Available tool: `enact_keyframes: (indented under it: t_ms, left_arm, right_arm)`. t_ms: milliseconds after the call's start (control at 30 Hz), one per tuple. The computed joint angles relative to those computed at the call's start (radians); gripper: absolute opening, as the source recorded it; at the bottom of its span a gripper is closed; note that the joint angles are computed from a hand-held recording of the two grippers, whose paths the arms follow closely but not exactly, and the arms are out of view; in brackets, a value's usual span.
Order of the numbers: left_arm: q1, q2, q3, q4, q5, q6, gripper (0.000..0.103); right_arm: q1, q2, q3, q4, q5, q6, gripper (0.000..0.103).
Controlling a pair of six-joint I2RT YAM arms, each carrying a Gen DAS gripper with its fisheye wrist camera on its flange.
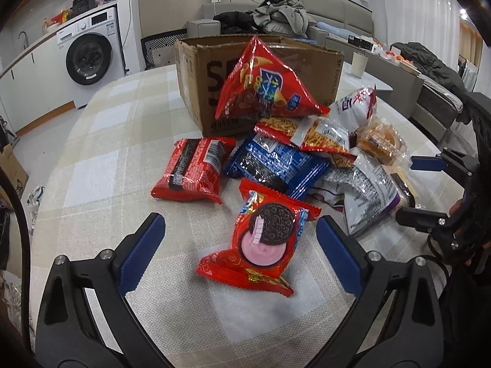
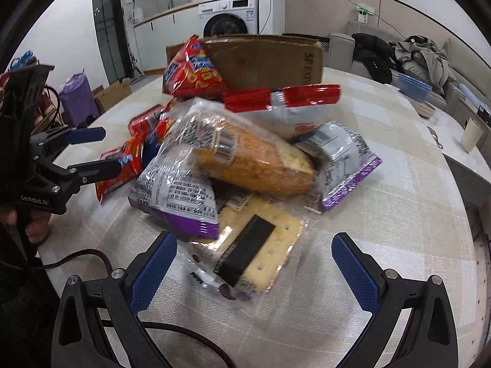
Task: Organize snacks
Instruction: 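Lower the right gripper onto the cracker pack while the left gripper closes on the red Oreo pack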
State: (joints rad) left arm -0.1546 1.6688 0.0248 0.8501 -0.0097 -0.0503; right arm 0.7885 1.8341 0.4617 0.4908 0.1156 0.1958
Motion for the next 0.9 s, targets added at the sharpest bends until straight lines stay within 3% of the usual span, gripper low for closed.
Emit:
enact_keyframes:
  t_ms: [100,300,633,767,900]
  left_arm:
    - [-0.034,0.058,0.024,0.007,-0.036,-0.005,0.099]
    - [-0.047,0.115,0.069,-0.014,-0.055,-0.008,0.099]
    - [-0.048,0.168,0.104,-0.029,-0.049,0.008,0.099]
    - [-0.05,0.19,0.141,-0.065,-0.046,0.019,0.099]
    - [-0.021,0.204,0.17,-0.093,-0.011,0.033,0.099]
  right_arm:
    - [0.03,0.024,0.048,-0.074,0.061,0.027,0.103]
    - [-0.032,0.002,0.047,-0.127,0.021,0.039,0.103]
    - [-0.125,-0.079,-0.042,-0.091,-0.069,0.013,0.103]
    - [-0.042,-0.023,0.02,-0.123,0.057,0.024,0.103]
    - [-0.053,0.023,0.055,-0.137,0.051,0.034,0.103]
